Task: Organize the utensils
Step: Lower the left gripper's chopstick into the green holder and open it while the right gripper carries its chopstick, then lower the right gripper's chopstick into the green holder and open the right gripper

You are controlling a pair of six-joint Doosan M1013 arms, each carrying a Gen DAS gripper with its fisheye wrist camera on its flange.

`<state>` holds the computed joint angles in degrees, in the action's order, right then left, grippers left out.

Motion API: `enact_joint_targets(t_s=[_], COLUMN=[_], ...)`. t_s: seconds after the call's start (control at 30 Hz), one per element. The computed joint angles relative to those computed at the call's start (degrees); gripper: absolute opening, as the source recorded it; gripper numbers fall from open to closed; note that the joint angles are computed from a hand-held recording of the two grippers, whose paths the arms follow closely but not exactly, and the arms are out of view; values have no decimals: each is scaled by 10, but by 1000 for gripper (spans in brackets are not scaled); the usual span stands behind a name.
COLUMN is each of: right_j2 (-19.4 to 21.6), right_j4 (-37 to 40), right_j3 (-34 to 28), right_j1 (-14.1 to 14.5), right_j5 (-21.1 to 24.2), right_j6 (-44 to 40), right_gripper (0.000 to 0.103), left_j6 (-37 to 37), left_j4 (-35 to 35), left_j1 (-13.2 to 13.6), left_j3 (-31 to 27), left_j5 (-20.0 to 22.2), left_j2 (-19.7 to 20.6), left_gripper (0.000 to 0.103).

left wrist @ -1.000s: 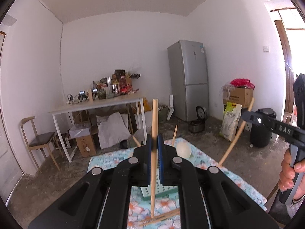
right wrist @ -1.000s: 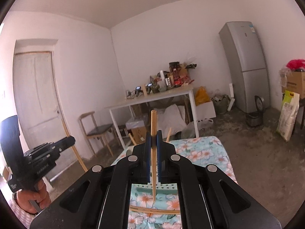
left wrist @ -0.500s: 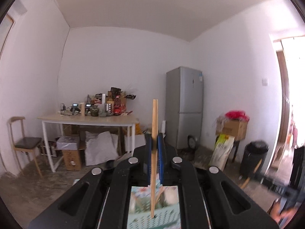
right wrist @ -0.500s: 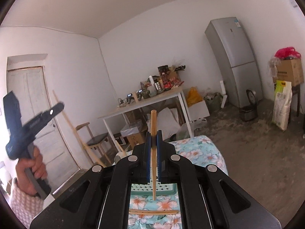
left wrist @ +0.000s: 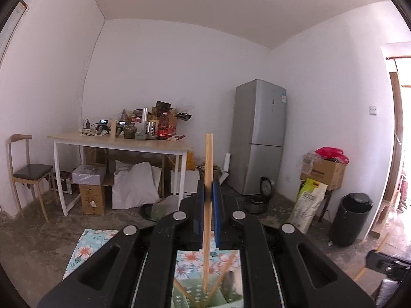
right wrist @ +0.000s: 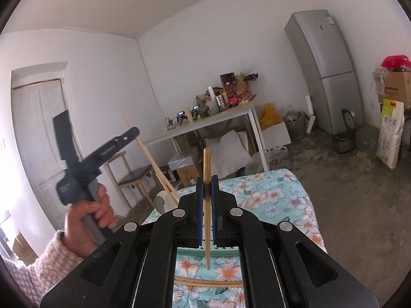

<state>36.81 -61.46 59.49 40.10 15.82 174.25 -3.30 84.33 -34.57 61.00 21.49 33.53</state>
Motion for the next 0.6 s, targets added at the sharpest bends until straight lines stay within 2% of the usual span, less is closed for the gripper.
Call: enact_joint_targets(t_s=[0.17, 0.27, 0.37, 0.43, 0.6], right_j2=[7, 7, 9, 6, -5], right_j4=[61, 84, 108, 98, 20], right_j3=[-10, -7, -13, -12, -2], right_j1=[-1, -2, 0, 2, 8], right_j5=[1, -1, 6, 9, 8], right_j6=[-65, -84, -111, -104, -39], right_gripper=[4, 4, 4, 4, 4], left_j6=[20, 36, 28, -15, -103], left_j4=[-20, -59, -93, -58, 47], left_j1=[3, 5, 9, 8, -2], left_j3=[-12, -7, 4, 19, 61], left_j5=[7, 6, -9, -10, 9], left_j2=[20, 22, 14, 5, -26], left_gripper=[6, 7, 18, 30, 44])
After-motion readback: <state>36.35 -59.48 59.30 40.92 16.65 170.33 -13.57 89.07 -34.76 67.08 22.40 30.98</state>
